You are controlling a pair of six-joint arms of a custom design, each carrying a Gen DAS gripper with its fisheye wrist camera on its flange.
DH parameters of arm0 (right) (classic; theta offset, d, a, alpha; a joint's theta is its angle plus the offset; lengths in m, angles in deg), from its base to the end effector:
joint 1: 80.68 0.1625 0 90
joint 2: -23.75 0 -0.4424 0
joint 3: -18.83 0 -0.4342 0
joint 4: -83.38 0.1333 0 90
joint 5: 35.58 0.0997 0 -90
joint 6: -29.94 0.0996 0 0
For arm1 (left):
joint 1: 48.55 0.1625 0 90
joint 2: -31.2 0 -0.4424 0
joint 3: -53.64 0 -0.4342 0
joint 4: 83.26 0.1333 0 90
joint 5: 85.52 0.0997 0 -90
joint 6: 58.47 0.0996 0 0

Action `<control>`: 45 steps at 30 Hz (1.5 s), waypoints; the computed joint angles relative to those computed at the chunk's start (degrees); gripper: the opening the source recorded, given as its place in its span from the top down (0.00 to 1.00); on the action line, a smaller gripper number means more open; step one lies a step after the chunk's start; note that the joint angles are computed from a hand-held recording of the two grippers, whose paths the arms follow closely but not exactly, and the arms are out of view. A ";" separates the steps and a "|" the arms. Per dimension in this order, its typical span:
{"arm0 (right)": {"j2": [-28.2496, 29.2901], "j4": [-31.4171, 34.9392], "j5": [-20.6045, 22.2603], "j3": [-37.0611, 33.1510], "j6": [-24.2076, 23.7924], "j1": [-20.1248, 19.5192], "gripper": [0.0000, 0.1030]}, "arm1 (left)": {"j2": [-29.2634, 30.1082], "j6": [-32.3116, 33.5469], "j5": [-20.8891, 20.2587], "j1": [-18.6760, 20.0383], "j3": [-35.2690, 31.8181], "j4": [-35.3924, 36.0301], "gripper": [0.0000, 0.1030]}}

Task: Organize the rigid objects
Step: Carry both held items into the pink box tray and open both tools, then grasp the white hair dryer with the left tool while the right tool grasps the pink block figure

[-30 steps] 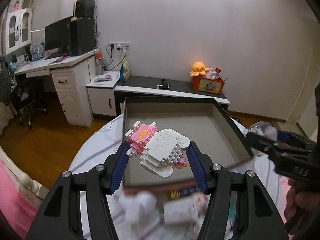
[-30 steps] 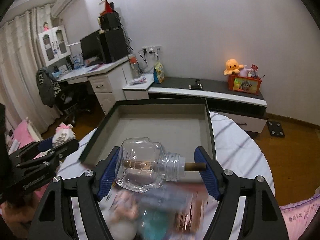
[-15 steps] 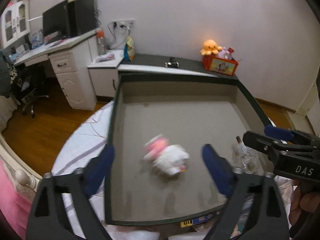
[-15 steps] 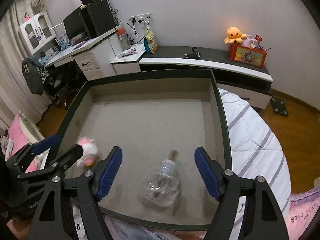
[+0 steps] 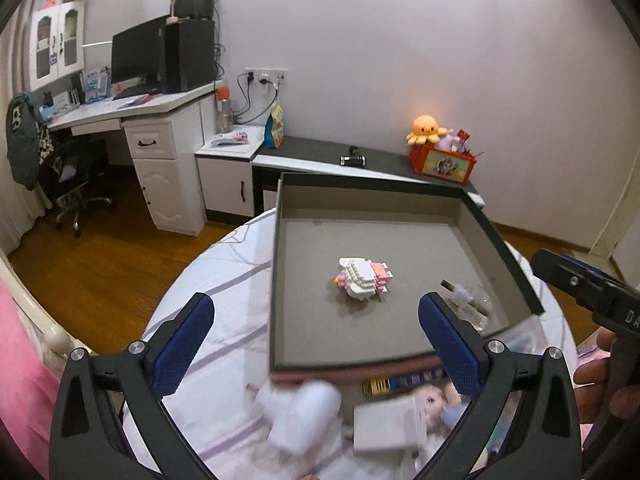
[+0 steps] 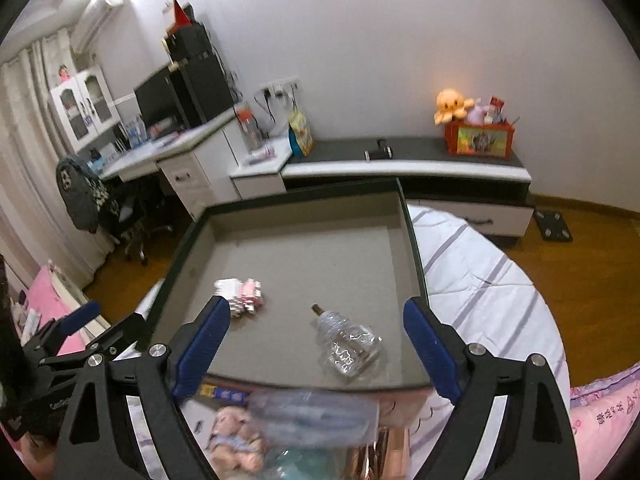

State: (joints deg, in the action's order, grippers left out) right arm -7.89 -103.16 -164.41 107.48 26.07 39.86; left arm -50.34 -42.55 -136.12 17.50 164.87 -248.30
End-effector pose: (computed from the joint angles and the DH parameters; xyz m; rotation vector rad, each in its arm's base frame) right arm 0.4367 -0.6008 0.0340 0.4267 -2.4230 1.0518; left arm -0.0506 -0.5981 0.4019 0.4655 2.3028 -1.0266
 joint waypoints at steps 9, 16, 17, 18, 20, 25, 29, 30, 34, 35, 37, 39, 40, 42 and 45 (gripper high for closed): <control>-0.98 -15.40 -7.52 8.17 -4.99 5.42 0.13 | -9.39 -0.23 2.40 -2.29 9.22 -2.66 0.00; -0.71 -20.84 -13.58 12.15 -4.96 8.48 0.13 | -15.92 -1.79 3.55 -4.16 15.72 -2.80 0.00; -0.64 -21.54 -13.98 12.72 -4.56 8.78 0.13 | -16.90 -2.33 3.81 -4.67 16.70 -2.54 0.00; -0.78 -21.66 -14.18 13.29 -3.95 8.88 0.13 | -17.49 -2.61 3.96 -5.02 17.28 -2.35 0.00; -1.04 -21.16 -14.44 14.30 -2.74 9.18 0.13 | -18.27 -2.25 4.79 -5.98 18.40 -2.75 0.00; -1.43 -21.42 -15.71 15.87 -1.36 9.86 0.13 | -19.64 -2.43 5.94 -7.59 19.83 -3.25 0.00; -1.68 -21.62 -16.52 16.54 -1.09 9.96 0.13 | -20.17 -2.98 6.60 -7.69 20.27 -2.63 0.00; -1.75 -21.40 -16.77 16.76 -0.79 10.00 0.13 | -20.12 -3.03 6.65 -7.55 20.23 -2.46 0.00; -1.63 -19.81 -17.70 17.07 0.28 9.73 0.13 | -19.39 -2.80 7.53 -7.14 20.22 -2.22 0.00; -1.78 -18.86 -17.71 17.40 1.07 9.47 0.13 | -19.01 -2.58 7.81 -6.91 20.19 -2.47 0.00; -2.13 -16.88 -17.87 18.01 2.83 8.84 0.13 | -18.35 -2.16 7.97 -6.28 20.07 -2.76 0.00; -2.47 -13.76 -18.32 18.55 5.49 7.98 0.13 | -17.16 -2.19 8.55 -5.55 19.58 -2.67 0.00; -2.70 -12.22 -18.13 18.84 6.79 7.44 0.13 | -16.52 -2.17 8.75 -5.08 19.30 -2.83 0.00; -3.10 -8.83 -17.33 19.29 9.29 6.18 0.13 | -15.16 -2.46 9.16 -4.13 18.69 -3.10 0.00; -3.14 -6.14 -16.24 19.44 10.61 4.81 0.13 | -12.96 -2.52 9.33 -2.53 17.37 -3.58 0.00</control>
